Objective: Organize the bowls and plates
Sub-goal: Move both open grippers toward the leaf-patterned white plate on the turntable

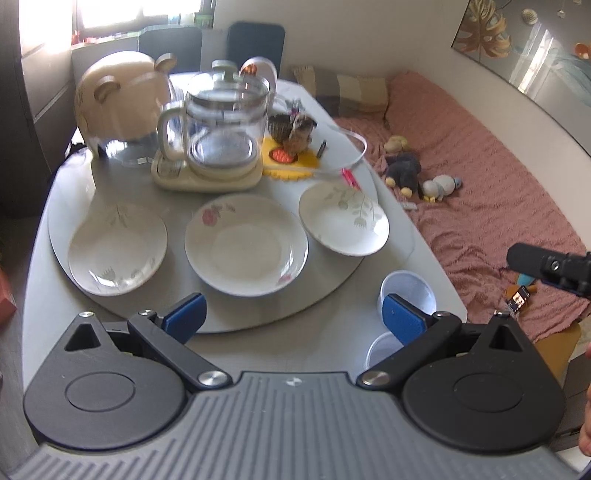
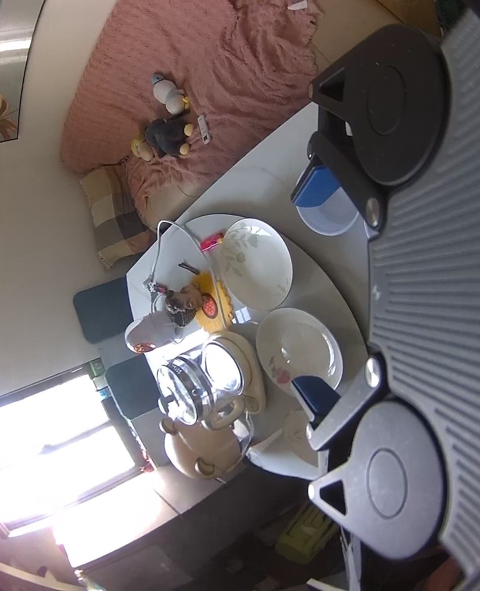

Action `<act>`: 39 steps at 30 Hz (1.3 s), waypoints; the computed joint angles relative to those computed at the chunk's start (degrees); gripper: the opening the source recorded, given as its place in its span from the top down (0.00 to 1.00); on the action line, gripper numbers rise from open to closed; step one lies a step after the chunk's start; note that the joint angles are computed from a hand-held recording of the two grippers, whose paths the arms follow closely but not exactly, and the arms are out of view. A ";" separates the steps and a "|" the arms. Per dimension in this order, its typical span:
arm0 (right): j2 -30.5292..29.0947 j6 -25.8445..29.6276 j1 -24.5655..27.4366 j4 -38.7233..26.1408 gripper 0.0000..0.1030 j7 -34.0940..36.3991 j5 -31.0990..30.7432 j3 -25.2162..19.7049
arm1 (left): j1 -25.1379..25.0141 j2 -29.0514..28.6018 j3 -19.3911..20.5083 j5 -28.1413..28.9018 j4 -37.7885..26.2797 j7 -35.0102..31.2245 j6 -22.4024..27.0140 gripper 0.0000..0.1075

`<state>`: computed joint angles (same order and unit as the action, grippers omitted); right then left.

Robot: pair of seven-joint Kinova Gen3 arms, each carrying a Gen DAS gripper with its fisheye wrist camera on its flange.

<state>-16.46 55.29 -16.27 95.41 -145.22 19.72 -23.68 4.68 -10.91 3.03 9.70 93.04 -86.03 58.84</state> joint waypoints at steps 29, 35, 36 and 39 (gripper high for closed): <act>12.26 -10.03 -0.93 -1.46 0.05 11.94 -10.43 14.30 | 5.27 24.93 2.32 -8.99 -18.70 4.20 1.00 0.04; 16.13 -12.16 0.08 -2.31 0.16 13.35 -12.42 16.37 | 6.75 31.46 2.06 -9.92 -25.75 2.74 2.22 0.05; 16.74 -12.40 0.23 -2.50 0.19 13.73 -12.64 16.70 | 7.19 32.72 1.88 -10.48 -27.25 2.61 2.82 0.05; 18.42 -13.13 0.76 -2.79 0.22 15.06 -14.31 17.62 | 7.02 35.67 1.94 -9.81 -30.34 1.33 3.52 0.05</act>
<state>1.97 42.16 -15.51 92.62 -130.15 5.41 -6.06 11.70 24.76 4.97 -0.11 62.70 -84.70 62.36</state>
